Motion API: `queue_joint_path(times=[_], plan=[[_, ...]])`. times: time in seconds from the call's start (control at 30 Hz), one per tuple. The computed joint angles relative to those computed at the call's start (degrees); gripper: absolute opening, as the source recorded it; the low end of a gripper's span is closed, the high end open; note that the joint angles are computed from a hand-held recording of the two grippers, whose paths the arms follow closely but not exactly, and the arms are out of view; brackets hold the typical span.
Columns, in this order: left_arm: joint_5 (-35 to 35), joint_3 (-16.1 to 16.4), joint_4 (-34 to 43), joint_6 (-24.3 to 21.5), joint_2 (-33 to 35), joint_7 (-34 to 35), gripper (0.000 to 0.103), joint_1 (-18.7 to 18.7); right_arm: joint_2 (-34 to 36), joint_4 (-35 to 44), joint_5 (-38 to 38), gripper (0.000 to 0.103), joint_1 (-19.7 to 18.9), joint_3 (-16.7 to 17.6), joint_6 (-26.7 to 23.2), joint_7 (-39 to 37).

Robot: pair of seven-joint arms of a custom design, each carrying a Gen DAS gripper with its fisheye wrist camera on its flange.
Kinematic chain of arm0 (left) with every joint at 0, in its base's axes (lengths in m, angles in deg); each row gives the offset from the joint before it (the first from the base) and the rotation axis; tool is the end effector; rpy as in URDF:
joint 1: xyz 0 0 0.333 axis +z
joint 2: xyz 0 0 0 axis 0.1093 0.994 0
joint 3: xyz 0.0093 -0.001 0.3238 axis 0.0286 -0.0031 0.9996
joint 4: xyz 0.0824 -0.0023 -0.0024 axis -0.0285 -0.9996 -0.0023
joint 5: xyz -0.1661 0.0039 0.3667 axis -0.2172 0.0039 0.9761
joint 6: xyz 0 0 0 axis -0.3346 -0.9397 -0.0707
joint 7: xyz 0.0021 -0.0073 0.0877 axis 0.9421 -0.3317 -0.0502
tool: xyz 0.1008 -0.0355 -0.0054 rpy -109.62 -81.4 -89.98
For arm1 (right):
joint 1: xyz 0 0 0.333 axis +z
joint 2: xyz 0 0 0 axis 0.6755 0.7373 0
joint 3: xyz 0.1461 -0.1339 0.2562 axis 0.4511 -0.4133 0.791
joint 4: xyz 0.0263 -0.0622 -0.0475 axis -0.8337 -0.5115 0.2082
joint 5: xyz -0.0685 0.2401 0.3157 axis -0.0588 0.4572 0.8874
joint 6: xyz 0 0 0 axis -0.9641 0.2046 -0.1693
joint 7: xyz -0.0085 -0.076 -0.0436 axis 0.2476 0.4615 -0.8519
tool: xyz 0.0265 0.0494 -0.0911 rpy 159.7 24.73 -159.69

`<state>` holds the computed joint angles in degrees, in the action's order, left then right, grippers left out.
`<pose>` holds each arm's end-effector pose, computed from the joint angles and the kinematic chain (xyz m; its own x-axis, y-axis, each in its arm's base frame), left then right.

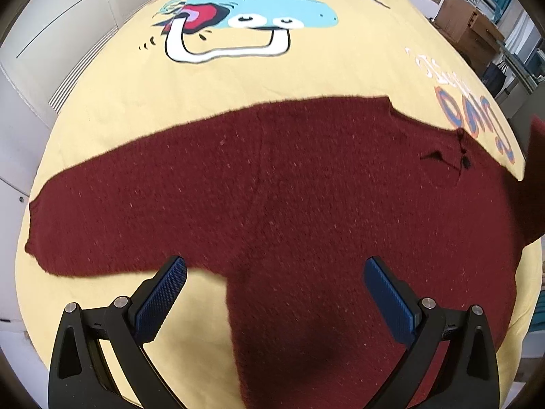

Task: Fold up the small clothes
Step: 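Grasp the sweater's side edge with the right gripper and lift it, then fold the held sweater side inward over the body with the right gripper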

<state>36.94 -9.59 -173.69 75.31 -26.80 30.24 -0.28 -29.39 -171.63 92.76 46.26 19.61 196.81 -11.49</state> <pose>0.3811 -0.0832 0.3649 0.4836 -0.8741 0.0465 -0.8121 -0.4679 -0.3487 0.6332 0.0381 0.4553 0.4031 -0.8647 -0.2996 -0.8075 -0.1821 -0.5610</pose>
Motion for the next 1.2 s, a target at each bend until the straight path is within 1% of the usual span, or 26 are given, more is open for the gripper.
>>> queue_joint_path(times=[0.07, 0.27, 0.4, 0.47, 0.53, 0.67, 0.77, 0.9, 0.97, 1.0, 1.03, 1.07, 1.1, 1.13, 1.17, 1.2], plan=[[0.4, 0.0, -0.2, 0.2, -0.7, -0.1, 0.102, 0.2, -0.9, -1.1, -0.2, 0.013, 2.1, 1.7, 0.0, 0.3], [-0.2, 1.4, -1.1, 3.4, -0.8, 2.0, 0.102, 0.2, -0.7, -5.2, -1.6, 0.013, 7.9, 4.6, -1.2, 1.9], [-1.7, 2.2, -1.5, 4.9, -0.3, 3.4, 0.102, -0.3, 0.8, -8.5, -4.5, 0.013, 11.0, 5.4, -0.4, 3.8], [-2.0, 2.1, -1.6, 5.0, -0.2, 3.5, 0.102, -0.2, 1.7, -10.2, -6.2, 0.013, 12.1, 5.6, -0.1, 4.5], [-2.1, 1.8, -1.7, 4.9, -0.1, 3.5, 0.102, -0.1, 2.4, -12.3, -8.6, 0.013, 13.5, 5.8, 1.6, 5.8], [-2.0, 1.1, -1.7, 4.5, 0.4, 3.2, 0.102, 0.0, 2.9, -14.9, -9.3, 0.014, 13.6, 5.5, 2.1, 6.0], [-1.4, 0.5, -1.6, 4.2, 0.7, 2.7, 0.102, 0.1, 3.0, -16.1, -9.6, 0.014, 13.7, 5.5, 3.5, 5.9], [-2.1, 0.9, -1.3, 3.8, 1.2, 2.9, 0.102, -0.5, 2.1, -17.5, -10.8, 0.019, 14.0, 5.4, 5.5, 6.2], [-2.4, 0.9, -1.1, 3.3, 1.4, 3.0, 0.102, -0.7, 1.5, -18.2, -12.6, 0.022, 14.6, 5.3, 6.6, 7.4], [-2.3, 0.7, -1.0, 2.9, 1.4, 2.8, 0.102, -0.6, 1.3, -18.5, -13.6, 0.027, 14.8, 5.2, 7.0, 8.0], [-2.1, 0.4, -0.8, 2.5, 1.4, 2.5, 0.102, -0.4, 0.9, -18.6, -14.7, 0.039, 14.9, 5.1, 7.2, 8.7], [-2.0, 0.3, -0.8, 2.5, 1.3, 2.3, 0.102, -0.4, 0.6, -18.9, -15.7, 0.047, 15.1, 5.0, 7.9, 9.3], [-1.9, 0.3, -0.8, 2.5, 1.3, 2.2, 0.102, -0.4, 0.2, -19.5, -16.6, 0.062, 15.3, 4.9, 8.8, 9.8], [-2.0, 0.3, -0.8, 2.4, 1.3, 2.2, 0.102, -0.4, 0.0, -19.7, -17.2, 0.067, 15.3, 4.9, 9.3, 10.3], [-1.9, 0.3, -0.7, 2.2, 1.2, 2.1, 0.102, -0.5, -0.6, -20.4, -17.9, 0.068, 15.3, 4.8, 9.9, 10.5], [-1.9, 0.2, -0.7, 2.1, 1.2, 2.1, 0.102, -0.5, -1.0, -20.8, -18.8, 0.073, 15.4, 4.7, 10.6, 11.0]])
